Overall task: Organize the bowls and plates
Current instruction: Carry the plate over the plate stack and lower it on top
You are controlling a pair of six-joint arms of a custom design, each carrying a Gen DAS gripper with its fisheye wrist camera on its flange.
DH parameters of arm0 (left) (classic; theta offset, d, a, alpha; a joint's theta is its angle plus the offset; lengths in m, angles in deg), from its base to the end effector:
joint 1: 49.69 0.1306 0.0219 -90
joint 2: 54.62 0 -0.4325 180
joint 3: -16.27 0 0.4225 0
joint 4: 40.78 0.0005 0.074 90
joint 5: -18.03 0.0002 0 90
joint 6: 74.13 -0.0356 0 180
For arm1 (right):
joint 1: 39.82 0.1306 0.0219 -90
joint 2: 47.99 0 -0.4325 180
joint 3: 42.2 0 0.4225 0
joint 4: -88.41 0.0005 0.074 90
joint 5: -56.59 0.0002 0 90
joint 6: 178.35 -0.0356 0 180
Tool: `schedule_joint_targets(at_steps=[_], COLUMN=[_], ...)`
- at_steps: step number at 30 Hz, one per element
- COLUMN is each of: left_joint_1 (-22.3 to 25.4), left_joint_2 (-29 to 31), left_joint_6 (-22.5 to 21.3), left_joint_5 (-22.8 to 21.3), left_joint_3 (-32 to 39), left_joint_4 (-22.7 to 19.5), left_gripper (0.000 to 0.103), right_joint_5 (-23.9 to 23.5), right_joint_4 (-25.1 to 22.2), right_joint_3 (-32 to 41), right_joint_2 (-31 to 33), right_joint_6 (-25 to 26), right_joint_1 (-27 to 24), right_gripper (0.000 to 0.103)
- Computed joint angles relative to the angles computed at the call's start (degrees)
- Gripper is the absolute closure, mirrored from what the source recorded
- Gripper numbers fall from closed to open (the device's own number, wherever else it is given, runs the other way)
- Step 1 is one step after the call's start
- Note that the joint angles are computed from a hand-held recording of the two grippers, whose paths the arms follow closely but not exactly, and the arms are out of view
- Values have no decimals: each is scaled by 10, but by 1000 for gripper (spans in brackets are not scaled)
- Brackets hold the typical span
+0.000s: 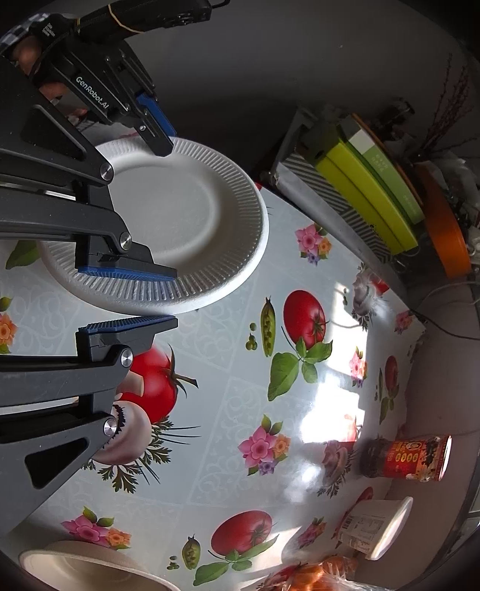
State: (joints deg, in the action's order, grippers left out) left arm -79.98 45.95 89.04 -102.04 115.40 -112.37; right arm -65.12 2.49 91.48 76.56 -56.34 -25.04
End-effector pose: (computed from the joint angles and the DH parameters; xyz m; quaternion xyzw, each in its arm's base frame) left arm 0.4871 -0.2645 0.4448 -0.3848 0.8751 0.0470 0.2897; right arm 0.6799 0.1982 0.4523 -0.4083 0.8645 0.2518 0.1501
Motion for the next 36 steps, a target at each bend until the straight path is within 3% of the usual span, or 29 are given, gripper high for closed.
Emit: schedule_joint_targets(at_steps=[20,36], left_joint_1=[8,10], left_joint_2=[-9,-10], left_joint_6=[10,11], left_joint_5=[18,18], left_joint_3=[-27,-30], left_joint_4=[4,5], left_gripper=[76,76], right_joint_5=[23,43], right_joint_4=[20,65], right_joint_3=[-34,-66], right_joint_2=[-7,-27], right_joint_6=[1,9], right_joint_1=[16,23], right_gripper=[84,84])
